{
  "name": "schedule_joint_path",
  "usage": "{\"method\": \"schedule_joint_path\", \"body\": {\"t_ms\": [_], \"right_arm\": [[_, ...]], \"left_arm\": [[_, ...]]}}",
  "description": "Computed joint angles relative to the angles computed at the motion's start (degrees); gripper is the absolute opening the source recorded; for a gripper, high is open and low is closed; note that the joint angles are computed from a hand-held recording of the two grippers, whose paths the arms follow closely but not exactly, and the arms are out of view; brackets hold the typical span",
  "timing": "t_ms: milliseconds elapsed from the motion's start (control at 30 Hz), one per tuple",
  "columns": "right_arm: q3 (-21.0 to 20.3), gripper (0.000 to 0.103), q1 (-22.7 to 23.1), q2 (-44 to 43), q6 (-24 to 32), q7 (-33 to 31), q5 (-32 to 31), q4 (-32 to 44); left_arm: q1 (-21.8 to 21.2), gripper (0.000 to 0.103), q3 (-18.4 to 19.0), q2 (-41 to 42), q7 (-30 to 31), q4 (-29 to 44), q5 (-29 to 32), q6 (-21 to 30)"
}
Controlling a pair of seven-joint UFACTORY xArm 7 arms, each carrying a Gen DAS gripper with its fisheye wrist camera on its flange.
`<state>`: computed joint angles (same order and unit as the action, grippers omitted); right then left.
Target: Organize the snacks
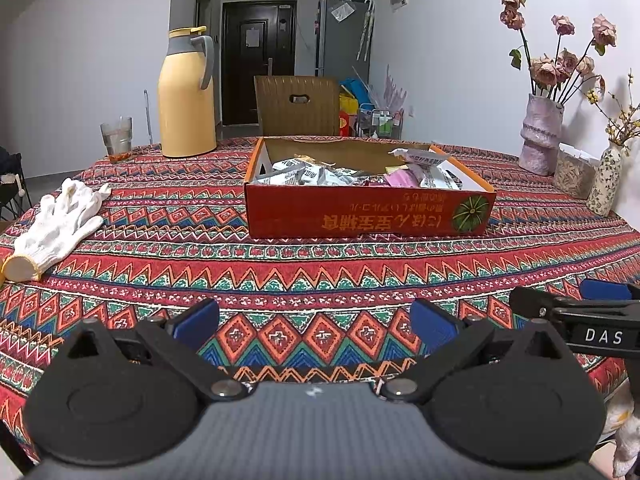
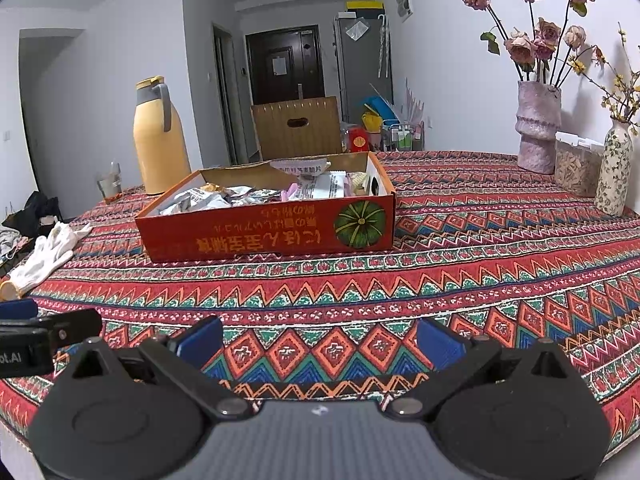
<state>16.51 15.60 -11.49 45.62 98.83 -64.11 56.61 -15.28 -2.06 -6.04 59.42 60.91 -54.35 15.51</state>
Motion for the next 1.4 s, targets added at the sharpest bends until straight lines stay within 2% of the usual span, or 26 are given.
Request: {"method": "schedule_joint_path", "body": {"t_ms": [1400], "right_arm": [[0.0, 0.103, 0.1, 0.1, -0.1, 0.1, 0.0, -0.3]], "left_arm": [[0.0, 0.103, 0.1, -0.2, -0.4, -0.2, 0.2, 0.2]]}}
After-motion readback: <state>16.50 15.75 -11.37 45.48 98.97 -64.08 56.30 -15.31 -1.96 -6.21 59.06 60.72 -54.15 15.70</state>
